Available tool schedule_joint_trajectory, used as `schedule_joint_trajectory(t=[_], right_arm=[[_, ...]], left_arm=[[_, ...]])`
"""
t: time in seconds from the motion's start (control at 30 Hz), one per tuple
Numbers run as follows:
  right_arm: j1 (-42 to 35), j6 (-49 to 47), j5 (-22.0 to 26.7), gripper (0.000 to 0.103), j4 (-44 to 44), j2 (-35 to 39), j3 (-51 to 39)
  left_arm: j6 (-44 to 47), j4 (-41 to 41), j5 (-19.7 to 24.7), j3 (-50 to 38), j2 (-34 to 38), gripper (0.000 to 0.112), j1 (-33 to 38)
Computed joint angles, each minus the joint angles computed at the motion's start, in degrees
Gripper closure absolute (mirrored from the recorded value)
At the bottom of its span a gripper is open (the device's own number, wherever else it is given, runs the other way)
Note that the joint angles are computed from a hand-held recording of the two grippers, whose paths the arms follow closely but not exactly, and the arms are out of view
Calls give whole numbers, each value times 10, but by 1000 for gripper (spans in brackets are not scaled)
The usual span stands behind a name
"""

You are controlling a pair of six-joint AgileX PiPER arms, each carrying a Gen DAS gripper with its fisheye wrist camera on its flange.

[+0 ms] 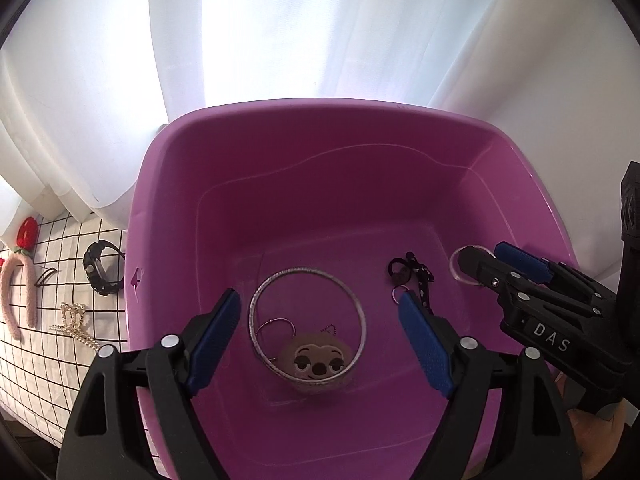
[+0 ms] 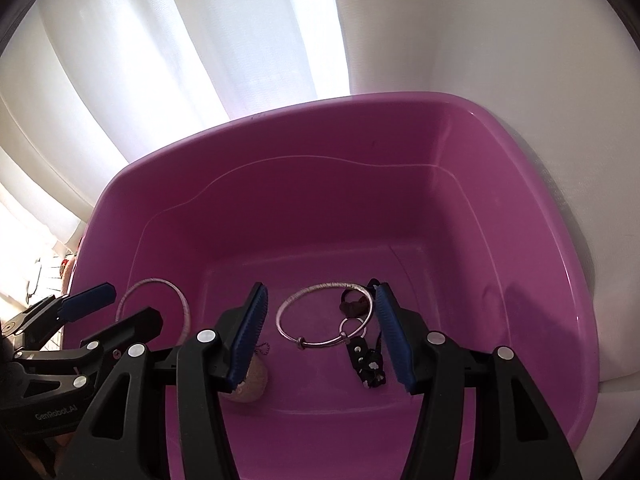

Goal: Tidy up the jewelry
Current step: 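Open both grippers to drop the rings into the basin, then withdraw both open grippers from the basin toward the headband and claw clip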

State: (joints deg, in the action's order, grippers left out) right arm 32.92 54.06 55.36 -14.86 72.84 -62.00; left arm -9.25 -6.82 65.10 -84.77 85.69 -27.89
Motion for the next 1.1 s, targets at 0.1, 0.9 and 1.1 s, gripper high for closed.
schedule_joint_trajectory(t=[0.1, 0.9, 1.1], right_arm=[[1, 3, 9, 43, -3, 2, -5], [4, 0, 7, 35, 11, -14, -23], [0, -13, -4, 35, 31, -5, -28]], left_arm=[[3, -9, -2, 3, -3, 25, 8], [4, 15, 11, -4, -38, 24, 10], [10, 31, 9, 6, -71, 20, 21]])
